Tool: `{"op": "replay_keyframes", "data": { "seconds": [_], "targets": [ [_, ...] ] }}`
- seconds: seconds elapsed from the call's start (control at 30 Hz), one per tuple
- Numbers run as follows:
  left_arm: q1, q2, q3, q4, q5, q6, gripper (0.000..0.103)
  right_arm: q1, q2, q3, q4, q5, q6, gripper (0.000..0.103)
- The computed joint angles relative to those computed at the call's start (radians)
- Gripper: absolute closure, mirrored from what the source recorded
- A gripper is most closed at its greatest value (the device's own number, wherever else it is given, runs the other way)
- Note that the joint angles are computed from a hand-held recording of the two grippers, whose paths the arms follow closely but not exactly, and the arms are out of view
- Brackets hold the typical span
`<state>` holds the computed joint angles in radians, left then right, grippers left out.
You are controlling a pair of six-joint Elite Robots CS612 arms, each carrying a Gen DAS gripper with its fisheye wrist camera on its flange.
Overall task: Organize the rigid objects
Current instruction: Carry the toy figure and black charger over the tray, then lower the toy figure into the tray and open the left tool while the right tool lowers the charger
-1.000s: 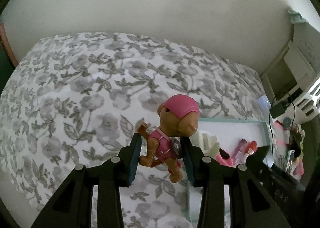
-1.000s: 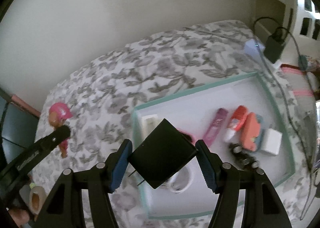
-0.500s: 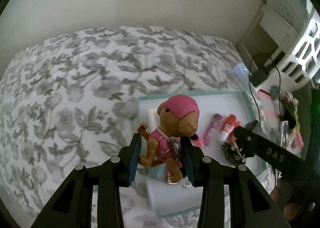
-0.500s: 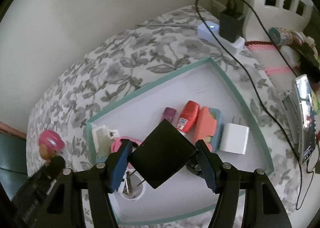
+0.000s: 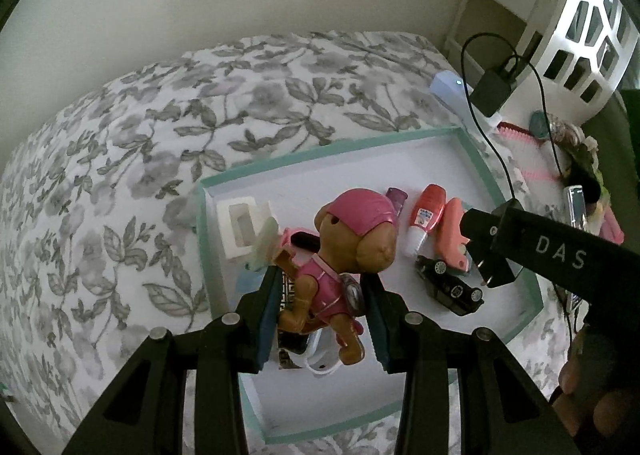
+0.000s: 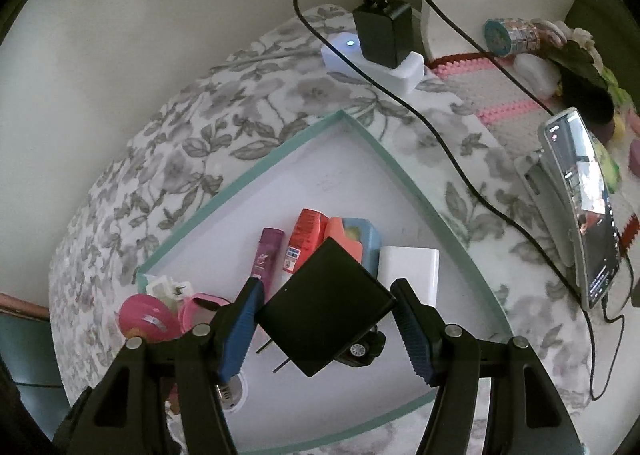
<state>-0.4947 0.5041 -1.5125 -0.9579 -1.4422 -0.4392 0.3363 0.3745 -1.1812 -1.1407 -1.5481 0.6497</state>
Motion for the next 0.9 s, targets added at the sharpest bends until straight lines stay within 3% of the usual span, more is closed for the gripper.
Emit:
{"op": "replay_keyframes", "data": {
  "seconds": [0.9],
  "targets": [
    [-0.003, 0.011, 0.017, 0.017, 0.027, 0.018, 0.061, 0.009, -0.015, 0.065, 0.053, 0.036, -0.086, 0.034]
  ]
}}
